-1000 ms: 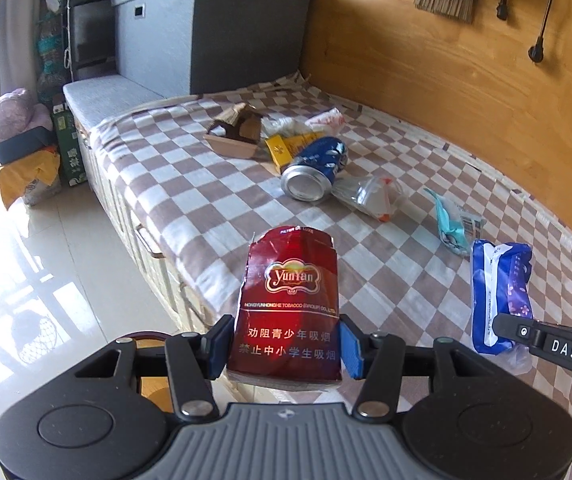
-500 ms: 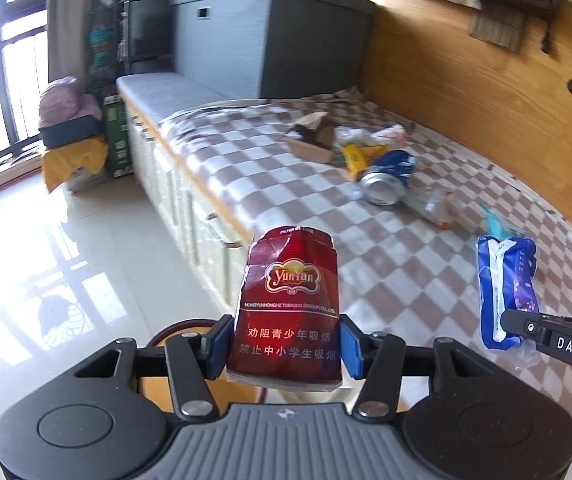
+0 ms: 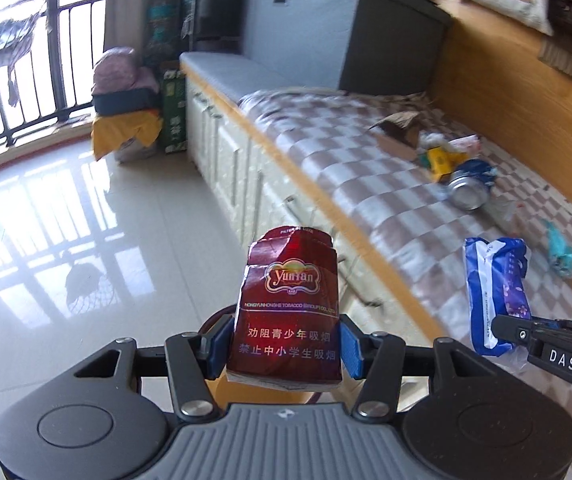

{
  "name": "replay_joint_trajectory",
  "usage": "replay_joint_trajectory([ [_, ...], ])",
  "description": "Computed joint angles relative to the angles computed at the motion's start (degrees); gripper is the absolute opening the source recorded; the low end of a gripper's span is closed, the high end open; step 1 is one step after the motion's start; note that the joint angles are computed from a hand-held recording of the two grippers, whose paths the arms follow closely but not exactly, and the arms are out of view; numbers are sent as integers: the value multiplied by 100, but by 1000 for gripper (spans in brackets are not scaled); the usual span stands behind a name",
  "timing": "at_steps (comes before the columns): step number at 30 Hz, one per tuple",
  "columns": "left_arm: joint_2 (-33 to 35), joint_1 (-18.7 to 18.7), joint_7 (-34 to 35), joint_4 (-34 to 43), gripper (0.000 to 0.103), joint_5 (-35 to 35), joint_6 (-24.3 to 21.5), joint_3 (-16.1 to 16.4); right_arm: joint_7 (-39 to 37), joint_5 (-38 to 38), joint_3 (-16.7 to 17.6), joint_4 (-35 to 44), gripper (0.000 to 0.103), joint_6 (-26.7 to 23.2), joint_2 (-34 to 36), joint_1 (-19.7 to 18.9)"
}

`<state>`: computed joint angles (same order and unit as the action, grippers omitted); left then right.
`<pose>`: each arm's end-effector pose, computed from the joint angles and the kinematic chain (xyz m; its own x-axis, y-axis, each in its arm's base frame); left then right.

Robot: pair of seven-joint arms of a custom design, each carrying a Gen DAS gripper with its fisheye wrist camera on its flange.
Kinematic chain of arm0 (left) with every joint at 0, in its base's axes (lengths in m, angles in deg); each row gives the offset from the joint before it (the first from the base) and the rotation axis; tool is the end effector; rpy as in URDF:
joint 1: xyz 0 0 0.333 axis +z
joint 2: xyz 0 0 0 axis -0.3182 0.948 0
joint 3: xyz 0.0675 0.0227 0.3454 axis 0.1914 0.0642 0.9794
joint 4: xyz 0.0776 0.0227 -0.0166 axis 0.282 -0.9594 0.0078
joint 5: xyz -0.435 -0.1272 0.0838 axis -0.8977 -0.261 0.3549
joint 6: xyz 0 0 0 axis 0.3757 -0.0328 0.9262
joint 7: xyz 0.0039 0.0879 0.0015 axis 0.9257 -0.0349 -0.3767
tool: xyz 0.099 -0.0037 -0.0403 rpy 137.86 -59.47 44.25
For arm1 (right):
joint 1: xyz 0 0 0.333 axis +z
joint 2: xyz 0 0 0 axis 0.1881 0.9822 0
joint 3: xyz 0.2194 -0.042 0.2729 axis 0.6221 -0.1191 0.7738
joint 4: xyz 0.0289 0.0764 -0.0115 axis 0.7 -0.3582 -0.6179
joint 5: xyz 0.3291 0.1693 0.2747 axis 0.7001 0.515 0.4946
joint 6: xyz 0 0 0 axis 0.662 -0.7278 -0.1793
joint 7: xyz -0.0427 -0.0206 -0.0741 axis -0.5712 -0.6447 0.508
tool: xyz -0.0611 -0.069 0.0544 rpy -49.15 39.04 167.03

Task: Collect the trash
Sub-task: 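Carry the red pack and floral wrapper with both tools over the wastebasket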

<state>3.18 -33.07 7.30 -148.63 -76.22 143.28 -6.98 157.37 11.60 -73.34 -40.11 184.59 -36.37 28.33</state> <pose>0.6924 -0.2763 0.7782 -0.1988 -0.9712 0.1311 -0.7312 0.0579 -0.6797 0.6373 0.2321 0.7878 -0.1411 -0.9882 -0.0596 -0.7017 0.1423 -0.6982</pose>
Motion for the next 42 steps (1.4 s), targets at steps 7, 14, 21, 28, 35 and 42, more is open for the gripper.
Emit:
replay_joint_trajectory([
  [7, 188, 125, -144, -108, 55, -43, -221, 86, -730, 504, 65, 618, 14, -163, 727, 129],
  [14, 633, 195, -35, 74, 55, -192, -413, 109, -1219, 959, 38, 1197, 14, -402, 1485, 230],
  [21, 1257, 225, 198, 442, 55, -261, -642, 170, -1444, 1322, -8, 1691, 14, -676, 2269, 253],
  [28, 1912, 220, 390, 861, 55, -325, -909, 219, -1544, 1709, -11, 1969, 14, -775, 2854, 155],
  [35, 2751, 109, 487, 1731, 55, -369, -1201, 241, -1666, 1890, -44, 2300, 14, -727, 3376, 34],
  [42, 3276, 34, 554, 2238, 55, -404, -1348, 261, -1840, 2208, 27, 2273, 14, -405, 3593, -188],
])
